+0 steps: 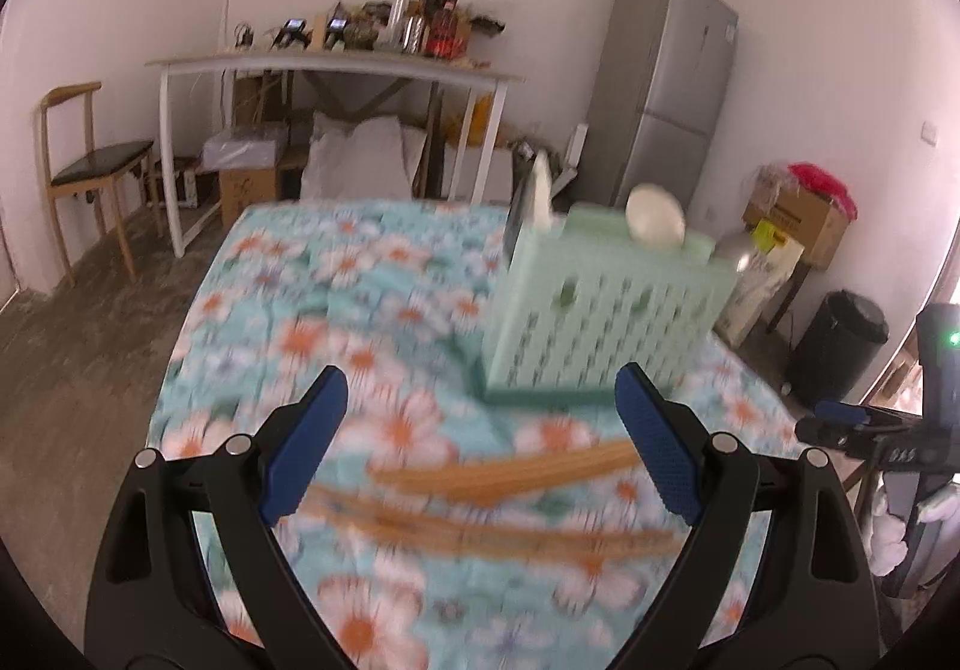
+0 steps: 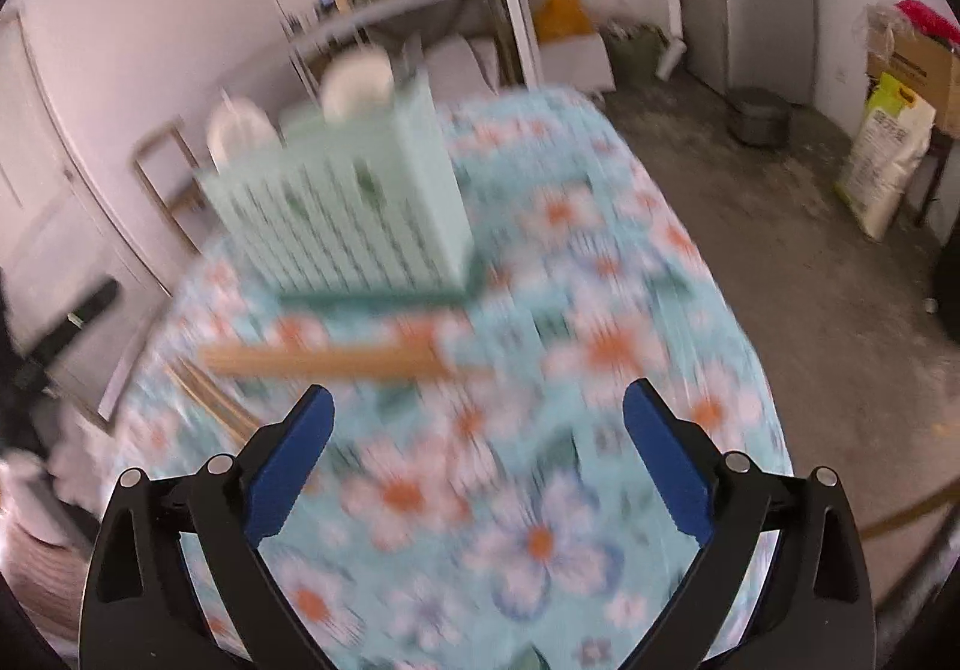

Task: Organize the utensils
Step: 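Reach the left gripper to the wooden chopsticks and grasp several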

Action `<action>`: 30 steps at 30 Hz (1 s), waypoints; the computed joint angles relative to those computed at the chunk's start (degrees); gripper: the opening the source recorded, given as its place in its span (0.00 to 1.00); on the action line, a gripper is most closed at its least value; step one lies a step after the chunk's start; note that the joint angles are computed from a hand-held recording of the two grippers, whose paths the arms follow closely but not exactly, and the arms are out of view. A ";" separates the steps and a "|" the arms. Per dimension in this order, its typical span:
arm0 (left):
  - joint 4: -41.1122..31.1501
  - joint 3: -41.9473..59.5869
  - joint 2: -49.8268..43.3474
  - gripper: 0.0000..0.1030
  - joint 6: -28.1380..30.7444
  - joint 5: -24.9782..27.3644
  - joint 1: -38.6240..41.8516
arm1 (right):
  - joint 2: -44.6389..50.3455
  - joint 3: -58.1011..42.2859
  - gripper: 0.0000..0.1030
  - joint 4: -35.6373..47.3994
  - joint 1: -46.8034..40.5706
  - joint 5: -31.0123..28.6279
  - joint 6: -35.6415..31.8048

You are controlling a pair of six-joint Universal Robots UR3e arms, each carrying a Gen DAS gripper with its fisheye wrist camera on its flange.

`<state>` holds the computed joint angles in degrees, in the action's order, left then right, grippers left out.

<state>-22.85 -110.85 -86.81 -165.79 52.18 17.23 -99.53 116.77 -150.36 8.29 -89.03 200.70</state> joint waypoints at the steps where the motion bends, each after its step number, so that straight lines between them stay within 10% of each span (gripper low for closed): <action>1: -1.24 -1.38 0.98 0.84 1.14 -0.01 0.61 | 0.65 0.79 0.92 0.07 1.12 -1.23 0.81; 13: -17.11 -9.19 7.20 0.77 10.61 -4.06 3.98 | 8.17 4.12 0.94 -3.26 8.80 -9.85 8.30; 21: -29.35 -1.77 -5.04 0.54 1.36 -12.57 7.31 | 8.69 4.90 0.94 -5.24 9.16 -10.42 8.83; 30: -19.76 -2.91 -12.76 0.16 -10.18 -17.43 9.68 | 9.24 5.39 0.94 -6.80 9.91 -11.56 8.81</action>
